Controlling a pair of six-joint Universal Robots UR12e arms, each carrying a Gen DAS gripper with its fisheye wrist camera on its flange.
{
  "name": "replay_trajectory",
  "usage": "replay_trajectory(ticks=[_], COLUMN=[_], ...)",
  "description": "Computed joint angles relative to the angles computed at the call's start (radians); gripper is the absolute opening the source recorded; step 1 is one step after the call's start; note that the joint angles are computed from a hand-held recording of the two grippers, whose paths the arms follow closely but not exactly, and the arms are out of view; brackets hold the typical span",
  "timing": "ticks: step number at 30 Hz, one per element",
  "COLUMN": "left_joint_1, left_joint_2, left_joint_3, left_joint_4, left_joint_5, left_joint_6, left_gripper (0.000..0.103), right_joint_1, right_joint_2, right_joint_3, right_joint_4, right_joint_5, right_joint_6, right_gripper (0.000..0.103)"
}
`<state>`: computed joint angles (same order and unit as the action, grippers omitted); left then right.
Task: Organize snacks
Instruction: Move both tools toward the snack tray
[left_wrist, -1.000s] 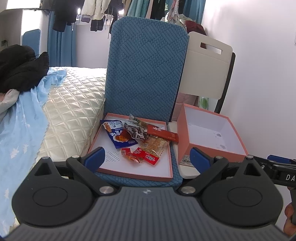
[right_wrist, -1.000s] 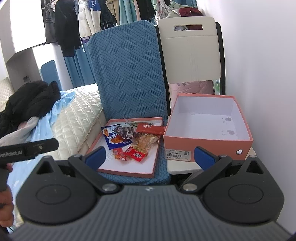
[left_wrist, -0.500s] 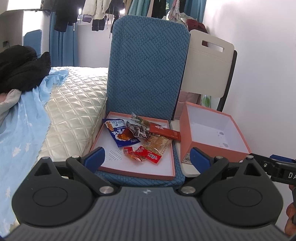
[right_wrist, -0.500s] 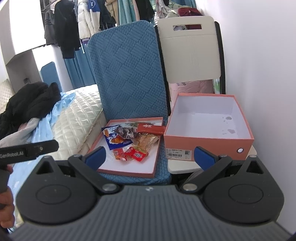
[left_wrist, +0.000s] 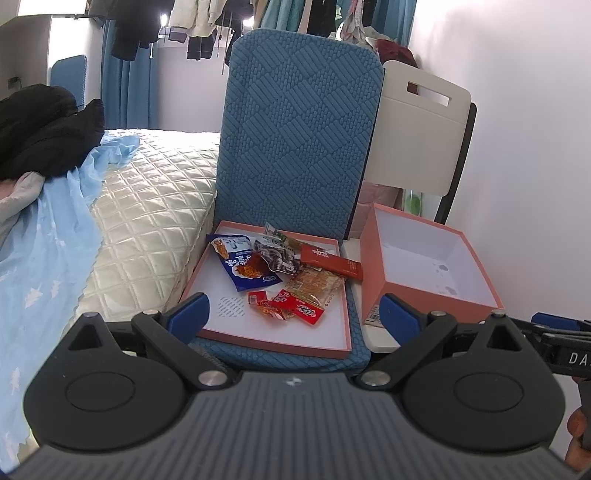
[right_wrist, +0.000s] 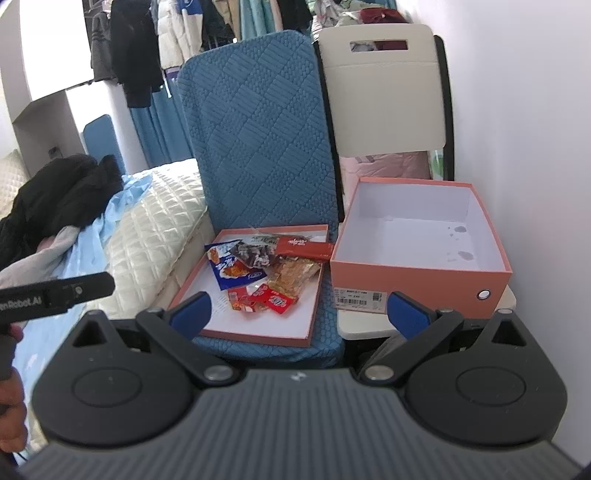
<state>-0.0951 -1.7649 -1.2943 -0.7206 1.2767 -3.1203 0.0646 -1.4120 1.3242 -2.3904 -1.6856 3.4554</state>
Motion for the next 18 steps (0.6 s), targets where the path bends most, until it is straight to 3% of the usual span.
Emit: replay_trajectory(ticks=[18], left_joint_1=[-0.003], left_joint_2=[0.002], left_joint_3=[-0.005], left_joint_4=[0.009], left_joint_5=[0.021], left_joint_6=[-0.002], left_gripper=[0.101], right_joint_1=[-0.006], right_joint_2=[-0.007], right_joint_3=[0.011], right_joint_4=[-0.019], right_joint_5=[0.039], right_joint_6=[0.007], right_gripper=[0.103])
